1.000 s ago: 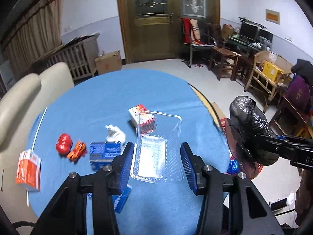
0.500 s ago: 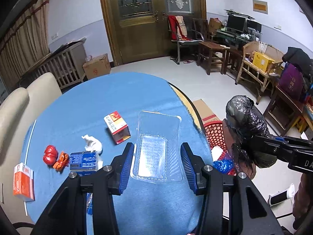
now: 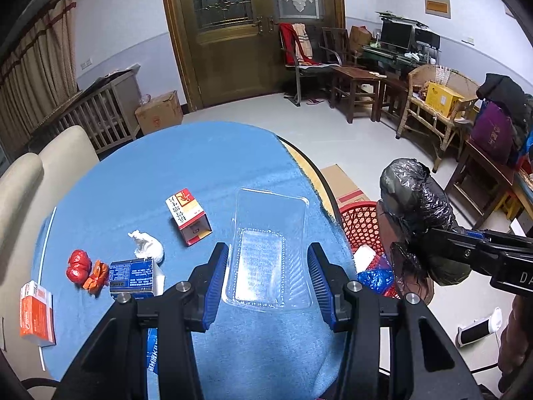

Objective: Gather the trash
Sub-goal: 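Carry both to the red wastebasket and open both tools to drop them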

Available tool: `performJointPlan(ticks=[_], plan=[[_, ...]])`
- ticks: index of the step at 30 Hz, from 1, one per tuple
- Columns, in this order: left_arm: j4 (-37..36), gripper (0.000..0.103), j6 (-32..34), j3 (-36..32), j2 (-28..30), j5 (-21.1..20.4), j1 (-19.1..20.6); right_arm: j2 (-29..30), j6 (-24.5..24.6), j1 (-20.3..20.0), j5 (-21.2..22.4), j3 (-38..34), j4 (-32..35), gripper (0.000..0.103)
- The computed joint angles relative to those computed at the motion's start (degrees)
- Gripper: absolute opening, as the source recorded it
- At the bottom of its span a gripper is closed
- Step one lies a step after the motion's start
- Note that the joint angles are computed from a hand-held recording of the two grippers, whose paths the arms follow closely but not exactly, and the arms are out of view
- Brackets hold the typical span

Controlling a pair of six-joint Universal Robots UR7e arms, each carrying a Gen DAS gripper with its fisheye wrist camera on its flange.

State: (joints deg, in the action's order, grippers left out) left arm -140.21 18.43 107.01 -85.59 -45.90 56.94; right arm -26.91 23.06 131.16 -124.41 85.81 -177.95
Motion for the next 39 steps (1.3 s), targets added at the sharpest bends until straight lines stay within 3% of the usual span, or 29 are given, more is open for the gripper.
performJointPlan(ticks=[21,26,28,31,34,39], plan=[[1.3,0.051,0.3,0.0,0.4,-1.1,0.8,0.4,2.8,0.0,-1.2,-0.7,1.4,0.039],[6.2,0.052,-0.7,-2.5,1.5,-7.5,2.8,0.3,5.0,-0.3,-3.9,0.0,1.0,0.039],[8.1,0.052,-1.1,-3.4,2.4,-10.1,3.5,0.6,6.0,-0.1,-8.4,0.0,1.9,0.039],[10.0,0.052,-0.9,-4.7,4.1,-14.6,4.8,0.0,9.2,-0.8,-10.8,1.6,2.1,0.039],[11.1,0.054,-0.2,-5.3,5.6,-17.6,5.2,-0.6,12.6,-1.7,-13.3,2.7,5.2,0.041],[10.6,0.055,1.2,-5.3,7.9,-19.7,4.8,-1.5,15.7,-3.1,-13.4,5.0,6.0,0.041]])
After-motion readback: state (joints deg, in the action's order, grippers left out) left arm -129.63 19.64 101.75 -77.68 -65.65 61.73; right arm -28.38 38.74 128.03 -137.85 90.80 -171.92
